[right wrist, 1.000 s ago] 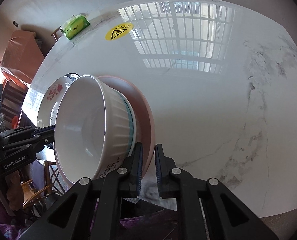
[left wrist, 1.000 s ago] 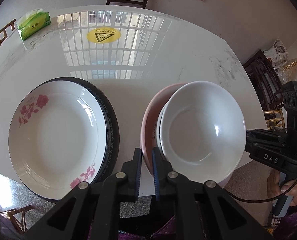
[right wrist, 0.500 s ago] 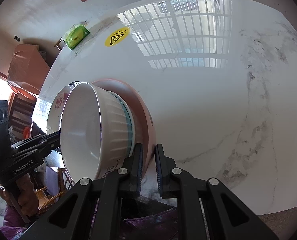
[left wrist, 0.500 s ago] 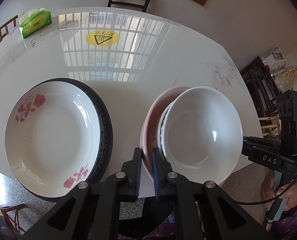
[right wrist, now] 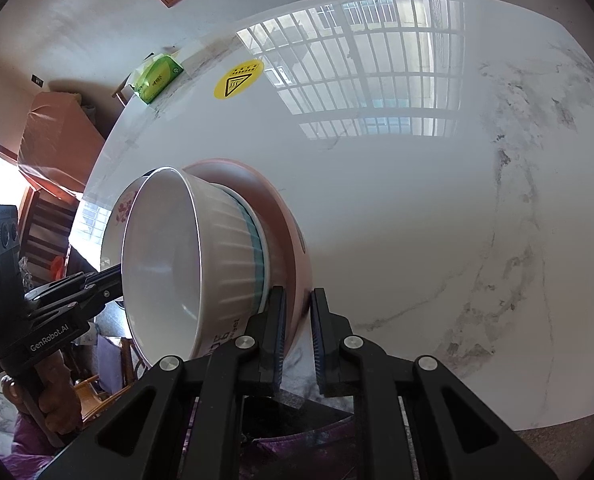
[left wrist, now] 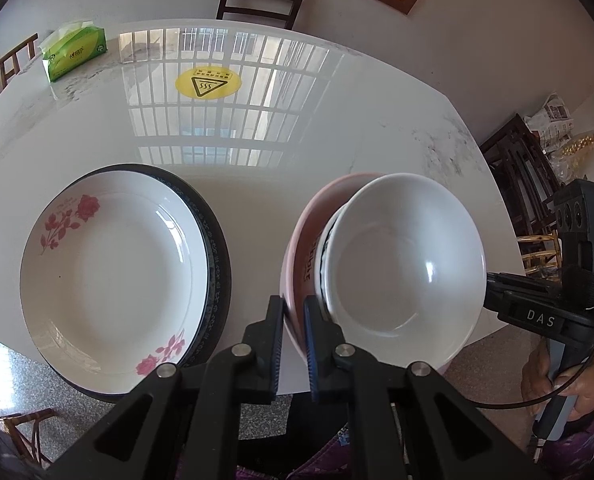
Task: Organize plates and bowls
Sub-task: 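Carry the nested pink bowl stack over the flowered plate stack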
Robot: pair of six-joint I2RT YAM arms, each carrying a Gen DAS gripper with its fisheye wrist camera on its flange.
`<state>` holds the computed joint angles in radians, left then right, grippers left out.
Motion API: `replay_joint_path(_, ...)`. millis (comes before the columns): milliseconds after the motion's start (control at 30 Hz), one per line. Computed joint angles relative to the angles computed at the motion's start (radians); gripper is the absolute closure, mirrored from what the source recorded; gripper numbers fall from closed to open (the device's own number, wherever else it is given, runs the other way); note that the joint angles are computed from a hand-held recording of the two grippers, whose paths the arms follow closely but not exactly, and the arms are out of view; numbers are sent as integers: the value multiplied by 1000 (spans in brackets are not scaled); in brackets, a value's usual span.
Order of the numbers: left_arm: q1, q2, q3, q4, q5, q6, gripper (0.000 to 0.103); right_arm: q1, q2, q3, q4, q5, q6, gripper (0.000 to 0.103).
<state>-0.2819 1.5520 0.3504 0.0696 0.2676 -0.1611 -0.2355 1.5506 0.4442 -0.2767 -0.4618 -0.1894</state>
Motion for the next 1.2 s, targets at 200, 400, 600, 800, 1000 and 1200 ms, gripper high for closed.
replay_joint_path(200,11,-50,-11,-24,-8,1,93,19,-20,10,-20,-4,14,91)
replay_joint_path(400,27,-114,-28,-59,-13,3,93,57,-40,15,-26,-7,50,91)
replay_joint_path(600,59,-188,-38,-111,-12,8,93,123,-60,29,-23,-2,107,91)
replay_joint_path(800,122,-245,-40,-163,2,42,93,179,-61,50,-19,-1,150,90)
replay_joint_path(1000,221,-314,-39,-238,37,103,93,250,-64,76,-17,6,204,90)
replay_joint_path(1200,325,-357,-31,-298,71,168,93,323,-56,103,-4,18,258,90)
